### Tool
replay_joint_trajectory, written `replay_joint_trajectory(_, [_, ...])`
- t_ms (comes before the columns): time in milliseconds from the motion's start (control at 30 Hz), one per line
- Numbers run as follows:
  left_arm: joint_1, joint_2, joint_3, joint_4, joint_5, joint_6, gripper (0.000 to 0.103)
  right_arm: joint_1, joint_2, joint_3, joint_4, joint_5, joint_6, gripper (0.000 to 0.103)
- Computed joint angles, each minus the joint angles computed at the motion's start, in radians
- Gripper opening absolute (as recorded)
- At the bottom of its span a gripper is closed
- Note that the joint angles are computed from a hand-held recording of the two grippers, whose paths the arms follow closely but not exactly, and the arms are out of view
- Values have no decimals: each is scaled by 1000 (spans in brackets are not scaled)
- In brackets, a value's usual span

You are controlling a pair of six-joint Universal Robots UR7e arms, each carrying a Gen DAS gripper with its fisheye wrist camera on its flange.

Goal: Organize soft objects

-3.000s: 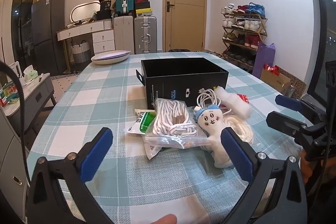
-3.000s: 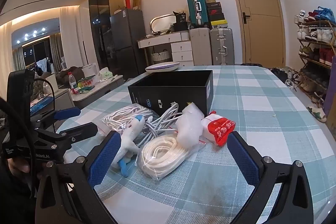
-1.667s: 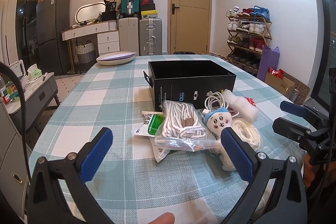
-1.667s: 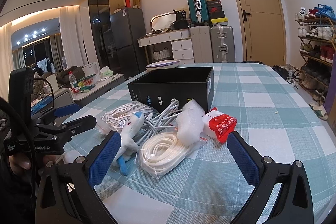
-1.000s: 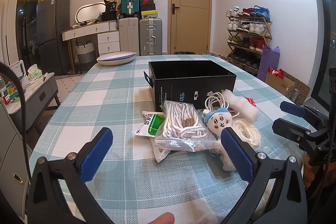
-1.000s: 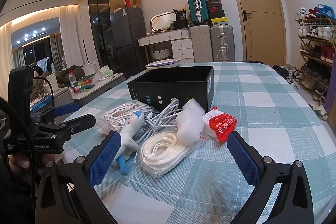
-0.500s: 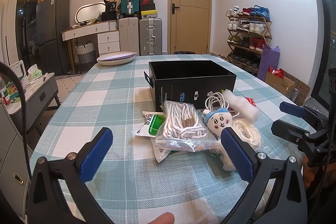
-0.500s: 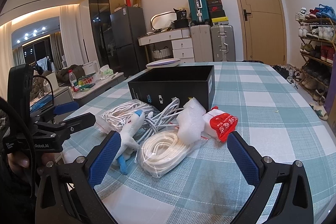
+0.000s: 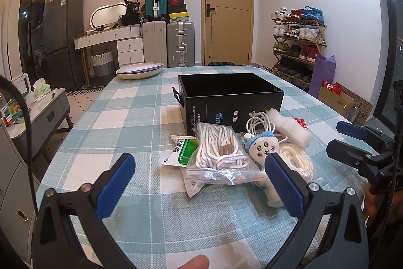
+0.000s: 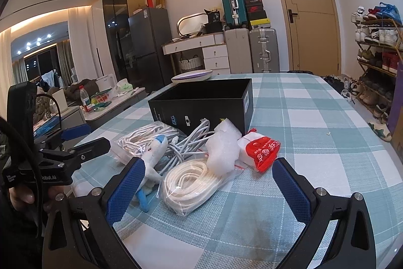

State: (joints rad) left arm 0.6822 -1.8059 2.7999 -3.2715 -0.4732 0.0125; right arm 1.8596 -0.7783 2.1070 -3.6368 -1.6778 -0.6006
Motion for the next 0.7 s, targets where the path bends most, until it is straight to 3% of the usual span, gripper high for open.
replay_joint_trajectory(567, [18, 33, -27, -12, -11, 38, 103, 1, -21, -55, 130, -11, 27, 103])
replay_joint_trajectory(700, [33, 28, -44, 24, -32, 43, 103, 2, -22, -81, 194, -47, 49, 103])
